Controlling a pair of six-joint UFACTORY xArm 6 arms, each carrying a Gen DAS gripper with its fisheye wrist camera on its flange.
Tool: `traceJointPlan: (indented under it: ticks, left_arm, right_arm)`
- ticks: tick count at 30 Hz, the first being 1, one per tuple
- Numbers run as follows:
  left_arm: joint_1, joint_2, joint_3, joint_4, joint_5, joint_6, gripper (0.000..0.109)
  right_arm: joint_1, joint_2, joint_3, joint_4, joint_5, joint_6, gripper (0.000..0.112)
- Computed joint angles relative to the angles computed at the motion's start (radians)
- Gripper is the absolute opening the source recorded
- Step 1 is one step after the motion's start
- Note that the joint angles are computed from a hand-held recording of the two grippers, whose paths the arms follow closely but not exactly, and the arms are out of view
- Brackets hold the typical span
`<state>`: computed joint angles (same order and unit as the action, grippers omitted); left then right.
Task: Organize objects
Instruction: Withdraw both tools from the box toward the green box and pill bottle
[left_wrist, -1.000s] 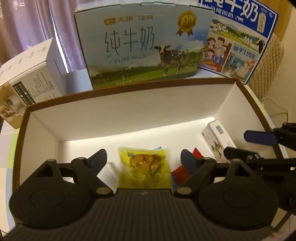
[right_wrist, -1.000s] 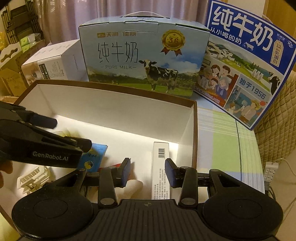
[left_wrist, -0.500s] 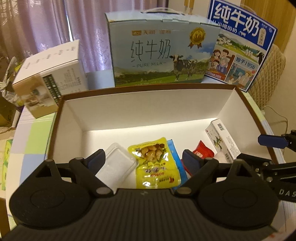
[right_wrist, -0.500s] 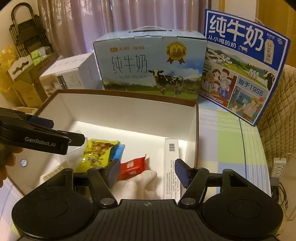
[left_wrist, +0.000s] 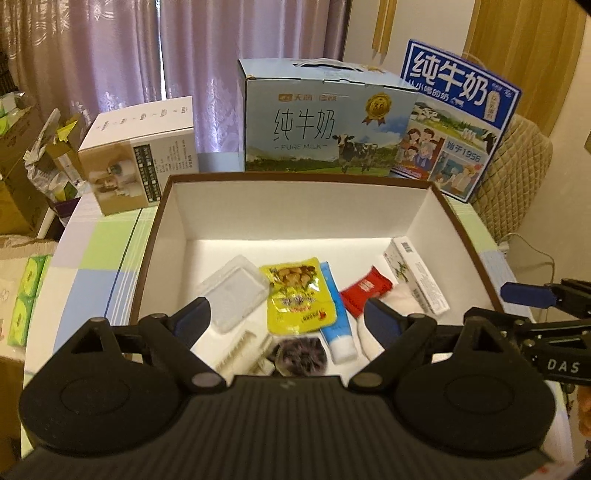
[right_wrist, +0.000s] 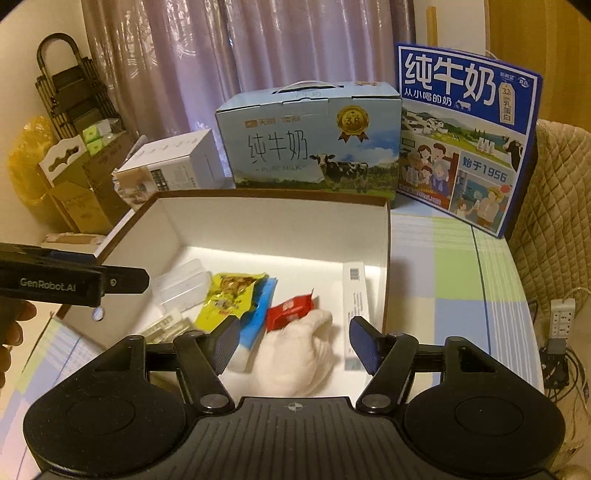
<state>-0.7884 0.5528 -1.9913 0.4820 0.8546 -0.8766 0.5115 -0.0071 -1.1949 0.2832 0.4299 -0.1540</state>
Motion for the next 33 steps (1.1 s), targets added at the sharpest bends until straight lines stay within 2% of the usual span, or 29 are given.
traceJointPlan:
  ticks: [7,17,22,33]
  left_arm:
    - [-0.051,-0.127,0.183,0.063,-0.026,-0.099,0.088]
    - [-0.104,-0.232,0.343,0.090,-0.017,-0.205,0.088]
    - [-0.129,-0.253,0.393,0.087,-0.003,-0.233,0.088]
    - [-0.155,-0.254,0.460,0.051,-0.051,-0.241,0.087]
  right_arm:
    - [0.004,-0.104,0.102,0.058,0.010,-0.050,0.063]
    - [0.007,-0.237,0.235,0.098,0.023,-0.077,0.063]
    - [0.001,-0.290,0.298,0.125,0.047,-0.097,0.063]
    - [-0.016,-0.355,0.398,0.112,0.069,-0.061,0.063]
